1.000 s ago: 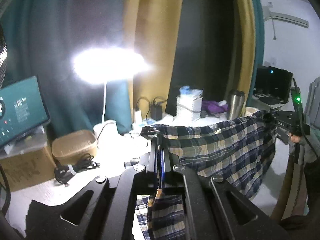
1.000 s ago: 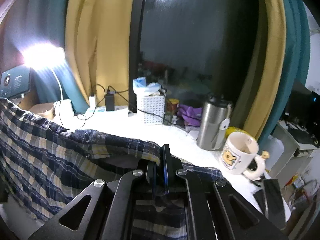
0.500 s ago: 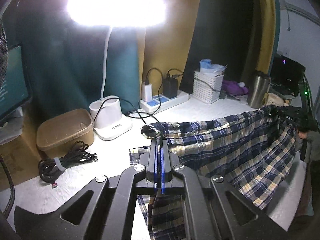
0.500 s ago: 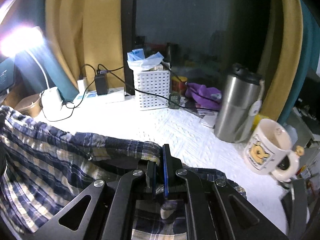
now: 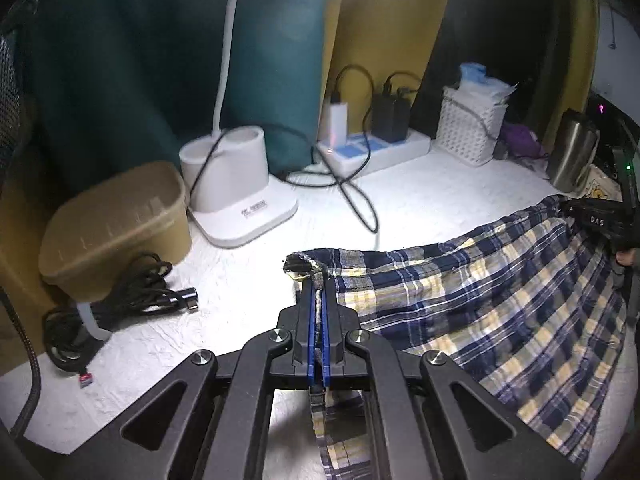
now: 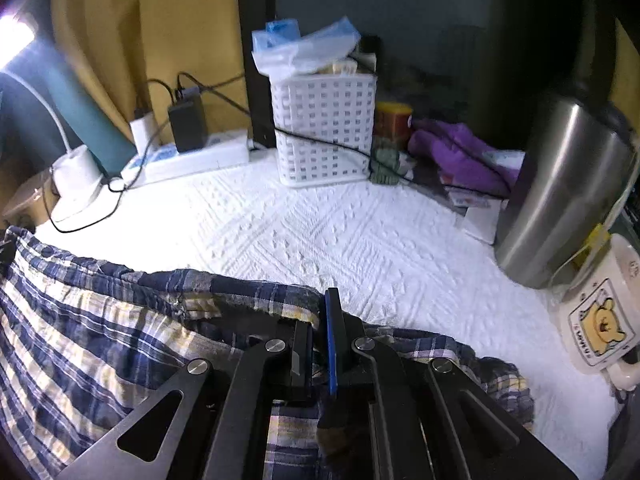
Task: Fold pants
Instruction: 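Lower the held pants leg onto the table and open the left gripper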
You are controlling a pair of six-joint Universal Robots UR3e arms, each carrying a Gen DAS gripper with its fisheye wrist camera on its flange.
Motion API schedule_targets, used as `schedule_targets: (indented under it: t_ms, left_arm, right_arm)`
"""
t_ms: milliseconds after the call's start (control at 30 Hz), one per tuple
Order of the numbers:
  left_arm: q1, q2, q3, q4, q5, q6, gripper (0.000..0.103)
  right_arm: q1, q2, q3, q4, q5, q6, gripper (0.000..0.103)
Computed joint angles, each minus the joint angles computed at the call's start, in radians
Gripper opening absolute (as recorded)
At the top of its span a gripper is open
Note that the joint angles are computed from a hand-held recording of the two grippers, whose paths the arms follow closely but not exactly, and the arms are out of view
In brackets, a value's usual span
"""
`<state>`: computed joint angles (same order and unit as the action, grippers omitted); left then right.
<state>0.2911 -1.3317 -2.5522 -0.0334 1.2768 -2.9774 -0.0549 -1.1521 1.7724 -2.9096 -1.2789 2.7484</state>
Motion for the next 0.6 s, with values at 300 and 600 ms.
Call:
schedule_targets:
  t_ms: [300, 600]
  left_arm:
    - [0.039, -0.046, 0.008, 0.013, -0.046, 0.0, 0.001]
    - [0.014, -0.141, 0.079, -0.019, -0.016, -0.028, 0.001]
  right_arm:
    - [0.025, 0.036, -0.064, 0.018, -0.037, 0.018, 0.005]
    - [0.054, 0.066, -0.132, 0.08, -0.094, 0.007, 0.005]
